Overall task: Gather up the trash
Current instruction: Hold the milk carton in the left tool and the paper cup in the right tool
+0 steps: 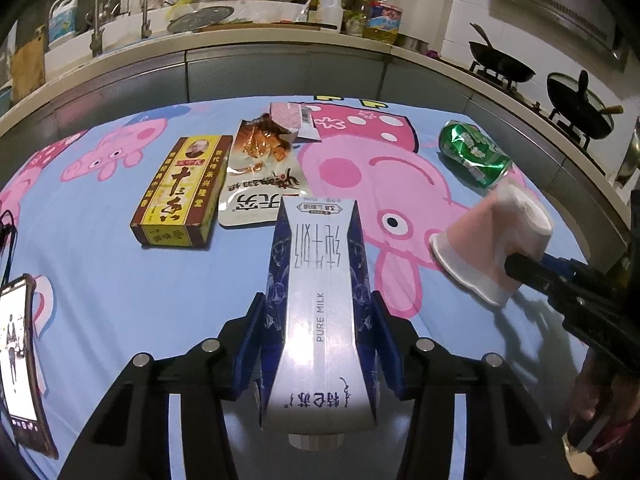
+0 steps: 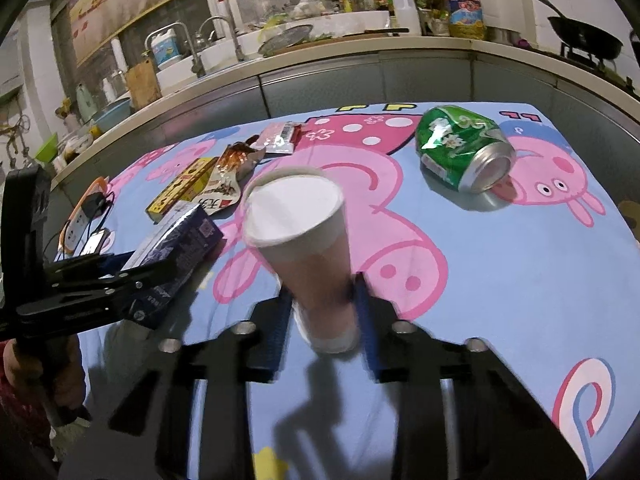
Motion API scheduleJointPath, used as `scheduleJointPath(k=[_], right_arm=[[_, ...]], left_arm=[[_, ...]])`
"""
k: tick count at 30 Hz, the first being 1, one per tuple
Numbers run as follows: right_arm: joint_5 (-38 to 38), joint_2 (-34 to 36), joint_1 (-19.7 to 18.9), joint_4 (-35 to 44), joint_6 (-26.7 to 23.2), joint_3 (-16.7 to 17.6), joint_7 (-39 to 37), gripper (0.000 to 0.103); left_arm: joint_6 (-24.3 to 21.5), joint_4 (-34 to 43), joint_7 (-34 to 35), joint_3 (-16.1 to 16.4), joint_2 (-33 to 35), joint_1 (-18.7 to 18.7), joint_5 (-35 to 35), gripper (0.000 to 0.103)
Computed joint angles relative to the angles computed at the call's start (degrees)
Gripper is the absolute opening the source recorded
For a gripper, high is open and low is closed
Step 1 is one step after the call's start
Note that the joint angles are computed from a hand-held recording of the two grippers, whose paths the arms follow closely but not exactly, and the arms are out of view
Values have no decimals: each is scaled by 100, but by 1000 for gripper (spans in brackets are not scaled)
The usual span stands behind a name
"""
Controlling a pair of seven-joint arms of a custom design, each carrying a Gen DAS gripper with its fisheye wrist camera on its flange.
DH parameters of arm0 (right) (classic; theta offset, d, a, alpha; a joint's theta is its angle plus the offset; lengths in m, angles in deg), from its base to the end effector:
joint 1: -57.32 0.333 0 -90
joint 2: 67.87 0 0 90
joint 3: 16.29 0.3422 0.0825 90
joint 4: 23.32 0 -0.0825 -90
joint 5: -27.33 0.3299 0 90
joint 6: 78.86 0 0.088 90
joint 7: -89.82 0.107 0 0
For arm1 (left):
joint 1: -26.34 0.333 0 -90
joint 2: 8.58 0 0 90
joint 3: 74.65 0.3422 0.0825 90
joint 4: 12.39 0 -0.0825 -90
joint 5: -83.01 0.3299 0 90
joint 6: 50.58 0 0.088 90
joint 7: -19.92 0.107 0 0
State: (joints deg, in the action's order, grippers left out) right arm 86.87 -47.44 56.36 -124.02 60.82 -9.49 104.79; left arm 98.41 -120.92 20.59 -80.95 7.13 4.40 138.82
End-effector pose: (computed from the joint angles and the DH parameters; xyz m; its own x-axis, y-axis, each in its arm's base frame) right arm 0.6370 0.0572 0.4538 0.6822 -0.6960 -0.2242 -0.5934 -0.3478 -0.7259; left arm 0.5331 -0.2984 0.4564 0.2759 -0.9533 0.1226 -0.6865 -0.2847 -0.6690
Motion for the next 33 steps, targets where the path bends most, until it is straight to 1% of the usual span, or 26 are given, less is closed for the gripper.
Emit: scheduleJointPath(k=[5,10,20,26,33], right_arm=[[202,-73,-37,-88,1,13,-146,26],[255,-30,-70,-35,-30,-54,-29,26],[340,-21,-245,-63,7,-131,67,26],[443,-29,-351,-82,83,-181,81,26],[567,26,-508,-17,188,-243,146,26]], left_arm=[[84,48,130,-19,33,-3,-59,51],[140,230,394,-24,175,-38,-224,51],[181,666,972,54,485,-234,-569,51],[209,1111,1458,105,792,-377,-846,51],[165,1981,2370,127,1369,-542,-1435,51]])
